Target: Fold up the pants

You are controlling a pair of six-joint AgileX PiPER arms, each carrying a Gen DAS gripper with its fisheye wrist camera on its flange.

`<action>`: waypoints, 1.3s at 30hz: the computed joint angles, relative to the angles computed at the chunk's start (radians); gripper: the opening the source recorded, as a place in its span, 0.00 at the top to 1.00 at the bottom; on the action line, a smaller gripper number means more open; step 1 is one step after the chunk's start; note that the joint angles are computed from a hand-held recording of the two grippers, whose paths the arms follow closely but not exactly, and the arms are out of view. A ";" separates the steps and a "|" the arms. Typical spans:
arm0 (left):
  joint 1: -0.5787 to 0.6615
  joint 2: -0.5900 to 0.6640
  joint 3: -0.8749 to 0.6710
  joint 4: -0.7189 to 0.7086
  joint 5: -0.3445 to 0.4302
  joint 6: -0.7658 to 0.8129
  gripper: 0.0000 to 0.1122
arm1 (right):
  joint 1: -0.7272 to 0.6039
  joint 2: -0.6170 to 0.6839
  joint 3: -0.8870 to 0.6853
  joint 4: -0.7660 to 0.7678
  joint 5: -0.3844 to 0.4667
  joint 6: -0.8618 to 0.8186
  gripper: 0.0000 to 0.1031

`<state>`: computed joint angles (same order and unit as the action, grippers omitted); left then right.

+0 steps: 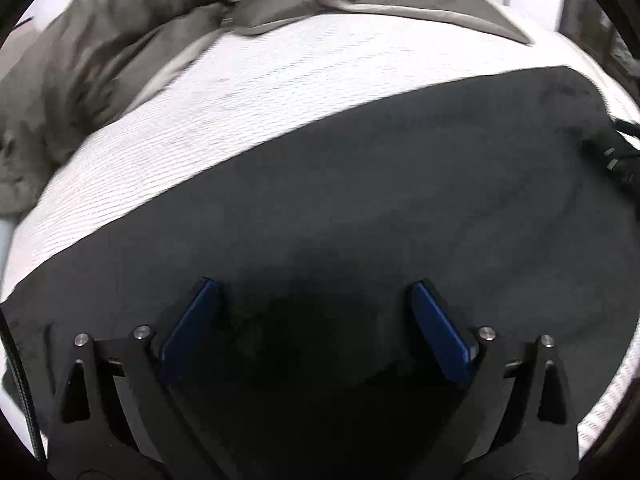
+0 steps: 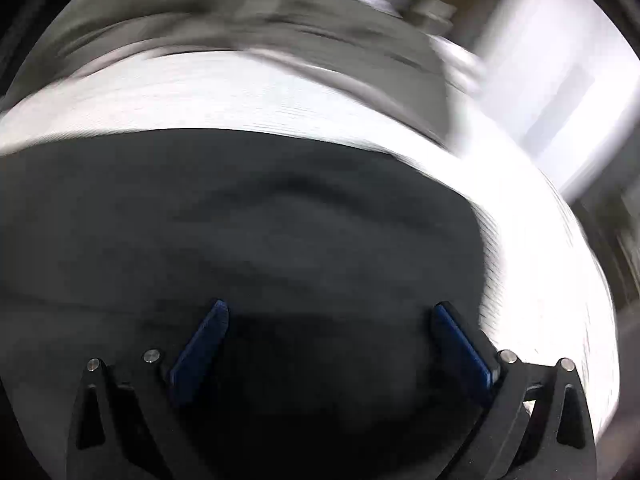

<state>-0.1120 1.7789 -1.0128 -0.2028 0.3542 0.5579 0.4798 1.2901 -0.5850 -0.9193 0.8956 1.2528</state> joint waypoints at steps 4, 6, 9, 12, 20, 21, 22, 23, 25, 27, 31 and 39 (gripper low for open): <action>0.072 0.015 -0.027 0.003 0.017 -0.059 0.13 | -0.201 -0.095 0.053 0.037 -0.150 -0.001 0.01; 0.108 0.002 -0.040 -0.123 0.057 0.042 0.17 | -0.090 -0.075 0.017 -0.022 -0.045 0.062 0.01; 0.139 -0.041 -0.046 -0.352 0.126 0.227 0.17 | 0.039 -0.100 -0.029 -0.043 0.050 0.104 0.01; 0.076 -0.051 -0.073 -0.363 0.092 0.212 0.17 | 0.097 -0.074 -0.098 -0.043 -0.027 0.128 0.01; -0.072 0.131 -0.242 -0.200 0.116 -0.069 0.25 | 0.223 0.355 -0.413 0.060 -0.166 -0.106 0.03; -0.095 0.154 -0.252 -0.111 0.113 -0.145 0.27 | 0.223 0.381 -0.411 0.076 -0.175 -0.130 0.04; -0.102 0.171 -0.263 -0.056 0.112 -0.188 0.26 | 0.183 0.441 -0.424 0.053 -0.211 -0.164 0.04; -0.104 0.177 -0.266 -0.040 0.106 -0.206 0.24 | 0.157 0.460 -0.426 0.055 -0.207 -0.158 0.04; -0.089 0.182 -0.264 -0.071 0.098 -0.195 0.22 | 0.104 0.419 -0.383 0.046 -0.212 -0.098 0.04; -0.073 0.196 -0.278 -0.064 0.093 -0.196 0.21 | 0.070 0.366 -0.312 -0.056 -0.057 0.043 0.04; -0.039 0.188 -0.261 -0.086 0.087 -0.188 0.20 | -0.123 0.310 -0.229 -0.107 -0.026 0.207 0.04; -0.020 0.104 -0.212 -0.325 0.067 -0.015 0.28 | 0.083 0.231 -0.314 -0.141 0.066 0.209 0.04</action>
<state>-0.1323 1.8831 -1.2247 -0.5273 0.4217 0.5428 0.5626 1.5215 -0.8994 -1.0600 0.9615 1.4613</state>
